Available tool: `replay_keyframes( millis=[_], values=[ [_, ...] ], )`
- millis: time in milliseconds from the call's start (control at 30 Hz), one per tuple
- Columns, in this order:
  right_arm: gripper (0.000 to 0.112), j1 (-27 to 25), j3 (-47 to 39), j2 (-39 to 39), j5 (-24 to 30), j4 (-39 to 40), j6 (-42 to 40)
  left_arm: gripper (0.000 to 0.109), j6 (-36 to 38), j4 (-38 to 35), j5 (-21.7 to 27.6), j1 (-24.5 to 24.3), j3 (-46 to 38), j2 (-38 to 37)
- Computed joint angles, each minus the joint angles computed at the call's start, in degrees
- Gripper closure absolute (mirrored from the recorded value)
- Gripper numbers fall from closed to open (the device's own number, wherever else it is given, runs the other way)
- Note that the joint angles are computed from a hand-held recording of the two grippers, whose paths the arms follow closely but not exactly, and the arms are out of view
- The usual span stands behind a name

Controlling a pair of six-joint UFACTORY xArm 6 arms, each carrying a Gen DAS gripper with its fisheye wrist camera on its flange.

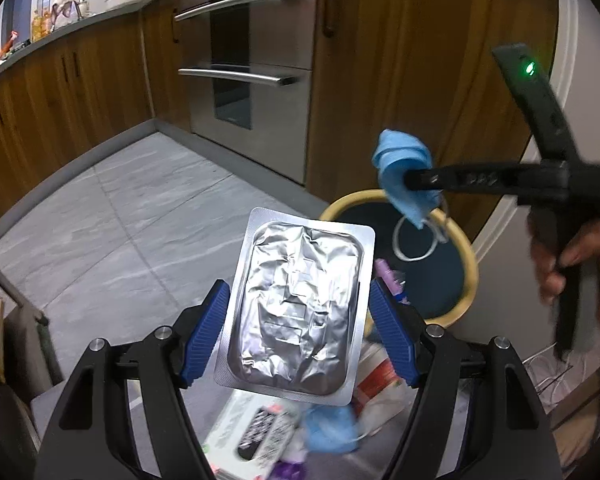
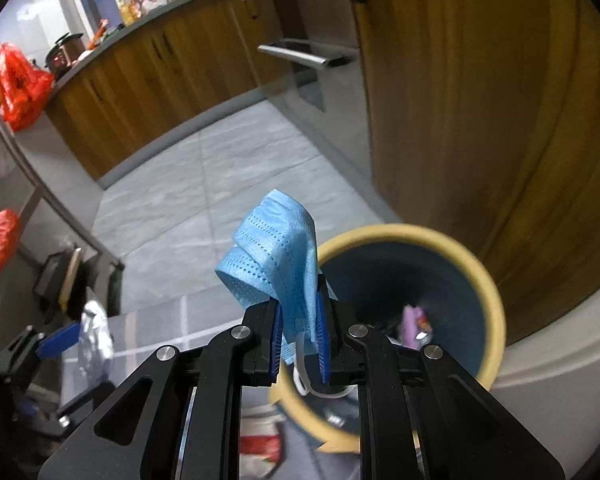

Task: Collect trash
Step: 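Carry the blue mask and foil pack over the teal bin with both tools, then open both tools to drop the mask and foil pack into the bin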

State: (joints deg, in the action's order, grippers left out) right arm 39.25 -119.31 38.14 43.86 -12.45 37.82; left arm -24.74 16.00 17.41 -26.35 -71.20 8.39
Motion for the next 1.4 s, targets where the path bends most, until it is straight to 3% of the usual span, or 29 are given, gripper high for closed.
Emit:
replay_keyframes(
  millis=[367,533,733,1067,1400],
  values=[
    [0.096,-3.50,-0.94,2.17,4.08,-1.55,5.45,0.038,4.69,-6.35,6.40,-4.69,-15.95,12.67],
    [0.096,-4.24,0.07,2.32,5.53,0.68,4.01,0.038,6.04,-5.17,12.02,-6.09,-24.74,19.97],
    [0.096,-4.72,-1.01,3.44,7.00,1.31,3.72,0.038,5.33,-4.03,15.26,-6.73,-31.25,25.83],
    [0.096,-5.39,0.71,2.90,6.84,3.88,3.86,0.037,4.03,-2.73,17.05,-7.23,-36.64,31.37],
    [0.096,-5.40,-3.58,5.55,9.19,4.79,2.43,0.037,2.34,-2.24,16.89,-6.94,-38.41,33.09]
  ],
)
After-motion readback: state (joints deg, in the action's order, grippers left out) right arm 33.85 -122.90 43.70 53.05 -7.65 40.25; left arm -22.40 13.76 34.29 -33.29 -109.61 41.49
